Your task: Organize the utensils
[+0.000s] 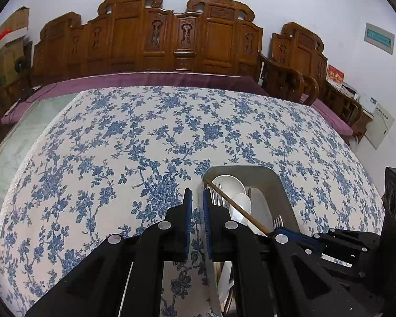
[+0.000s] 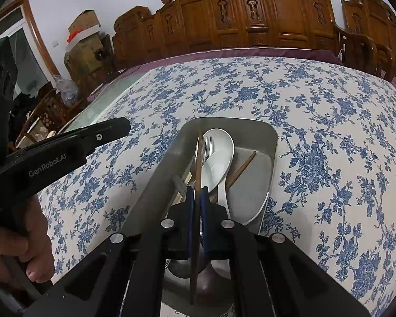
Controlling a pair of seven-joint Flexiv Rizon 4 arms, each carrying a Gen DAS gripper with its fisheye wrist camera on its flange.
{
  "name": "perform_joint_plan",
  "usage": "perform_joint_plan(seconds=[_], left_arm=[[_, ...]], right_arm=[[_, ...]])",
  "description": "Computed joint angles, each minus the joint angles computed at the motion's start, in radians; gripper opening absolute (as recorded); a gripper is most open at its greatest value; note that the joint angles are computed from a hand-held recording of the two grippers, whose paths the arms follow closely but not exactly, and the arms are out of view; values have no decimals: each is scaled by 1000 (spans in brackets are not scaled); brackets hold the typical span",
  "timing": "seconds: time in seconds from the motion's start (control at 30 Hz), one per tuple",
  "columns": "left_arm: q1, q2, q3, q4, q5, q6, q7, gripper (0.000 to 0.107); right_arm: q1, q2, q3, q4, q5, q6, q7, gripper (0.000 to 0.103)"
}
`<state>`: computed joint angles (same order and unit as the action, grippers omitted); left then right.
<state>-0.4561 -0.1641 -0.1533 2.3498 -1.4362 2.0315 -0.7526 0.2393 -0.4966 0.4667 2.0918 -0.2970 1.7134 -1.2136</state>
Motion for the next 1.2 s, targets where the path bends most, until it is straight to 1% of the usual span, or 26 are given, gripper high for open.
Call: perform_joint_plan(seconds=[0.03, 0.1, 0.2, 0.27, 0.33, 0.47, 0.63, 0.67, 0.7, 0.73, 0.77, 0.8, 0.83, 0.87, 0.93, 1.0, 1.03, 1.07, 1.1, 1.13, 1.17, 1.2], left_arm=[[0, 0, 0, 0, 0, 1, 2, 8], [-1, -1, -1, 0, -5, 4, 8, 8], [0, -1, -3, -1, -10, 4, 11, 8], [-1, -2, -7, -5, -21, 5, 23, 8], [-3, -3, -9, -8, -25, 9, 30, 8], [-7, -4, -15, -8, -28, 15, 37, 8], [-28, -1, -31, -12, -42, 36, 57, 8], [-33, -2, -35, -15, -51, 42, 66, 8], [-42, -4, -43, -20, -65, 53, 78, 9], [-49, -5, -48, -21, -65, 64, 79, 11], [-57, -6, -52, -22, -65, 75, 79, 17], [-65, -7, -57, -23, -65, 89, 79, 21], [-74, -7, -60, -24, -65, 101, 78, 21], [-83, -6, -64, -26, -66, 115, 77, 21], [-97, -8, -71, -34, -84, 139, 87, 24], [-111, -5, -77, -35, -91, 158, 79, 35], [-118, -1, -80, -33, -91, 165, 72, 38], [-126, -1, -83, -34, -96, 174, 72, 44], [-135, -2, -90, -40, -113, 188, 81, 50], [-144, -4, -96, -44, -123, 202, 89, 54], [-155, -9, -103, -51, -138, 226, 101, 65], [-166, -14, -111, -60, -156, 254, 116, 76]], right_arm=[[-11, -4, 12, -1, -3, -3, -5, 7], [-80, -29, 91, -15, -14, -29, -29, 8], [-118, -41, 132, -16, -8, -38, -58, 9], [-100, -27, 108, -6, 1, -29, -62, 9], [-109, -22, 114, 0, 3, -25, -73, 9], [-96, 8, 79, 30, -1, 4, -86, 9], [-120, 51, 61, 73, -7, 37, -76, 9], [-110, 62, 43, 81, -8, 41, -69, 9], [-77, 84, 0, 96, -1, 51, -59, 9], [-60, 99, -26, 108, 1, 63, -53, 9], [-44, 111, -49, 118, 3, 71, -47, 9], [-23, 127, -80, 132, 7, 80, -41, 9], [-9, 139, -101, 143, 8, 88, -35, 9], [-2, 152, -120, 155, 9, 93, -31, 12], [-7, 165, -132, 171, 5, 104, -22, 19], [-4, 183, -154, 192, 4, 120, -18, 26], [-3, 192, -164, 202, 4, 127, -16, 35], [-1, 201, -174, 212, 3, 135, -14, 45], [28, 217, -208, 227, 19, 146, -16, 51], [85, 235, -265, 244, 48, 157, -22, 61], [136, 254, -306, 253, 106, 156, -53, 71], [160, 272, -336, 269, 108, 165, -45, 75]])
